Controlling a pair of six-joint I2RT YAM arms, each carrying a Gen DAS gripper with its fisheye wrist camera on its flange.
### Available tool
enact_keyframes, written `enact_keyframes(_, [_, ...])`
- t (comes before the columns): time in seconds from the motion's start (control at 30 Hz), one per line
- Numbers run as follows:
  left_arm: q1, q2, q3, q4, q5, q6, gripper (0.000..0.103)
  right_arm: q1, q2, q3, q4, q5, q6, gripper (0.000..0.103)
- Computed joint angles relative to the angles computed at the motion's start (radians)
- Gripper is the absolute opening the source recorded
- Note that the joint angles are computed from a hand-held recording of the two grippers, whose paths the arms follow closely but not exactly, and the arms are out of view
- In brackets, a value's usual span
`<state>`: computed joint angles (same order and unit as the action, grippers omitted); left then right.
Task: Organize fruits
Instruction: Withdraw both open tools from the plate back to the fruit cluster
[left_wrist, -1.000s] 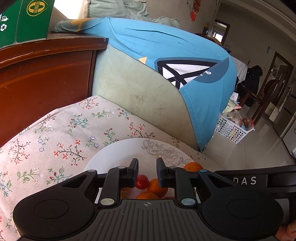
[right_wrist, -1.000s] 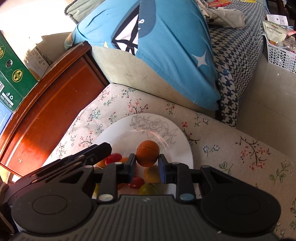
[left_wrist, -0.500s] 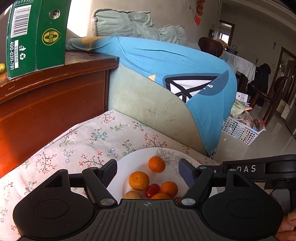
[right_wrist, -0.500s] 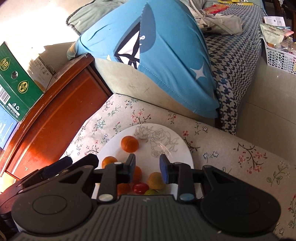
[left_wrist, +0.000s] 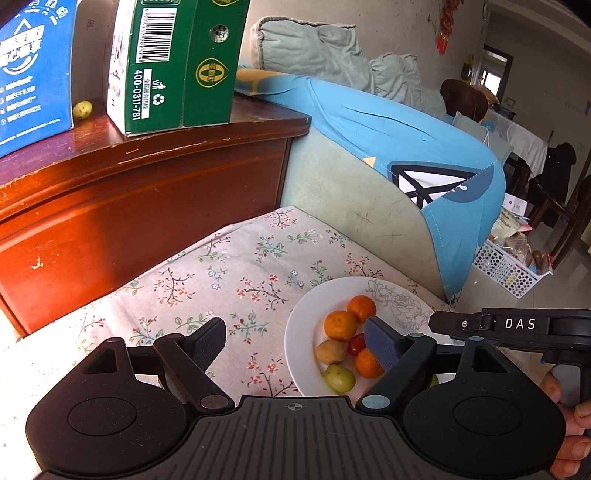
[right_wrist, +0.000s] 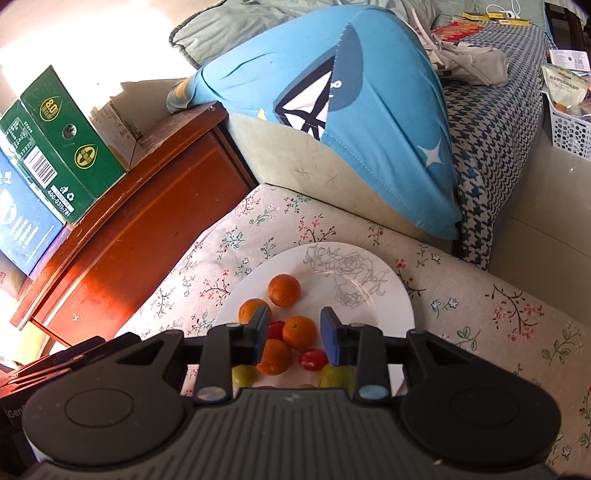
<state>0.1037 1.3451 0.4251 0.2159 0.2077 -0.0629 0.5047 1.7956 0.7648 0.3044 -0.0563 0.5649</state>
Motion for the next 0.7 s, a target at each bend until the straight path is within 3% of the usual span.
enact_keyframes(0.4, [0.198, -0.183, -0.111, -0.123, 0.078, 0.092, 0.084, 0.099, -0.044, -0.046, 0.010, 0.002, -0.032, 0.033])
enact_keyframes(0.7, [0.350, -0.204, -0.161, -0.159, 0.164, 0.203, 0.084, 0.213, -0.029, -0.067, 0.018, -0.002, -0.039, 0.033])
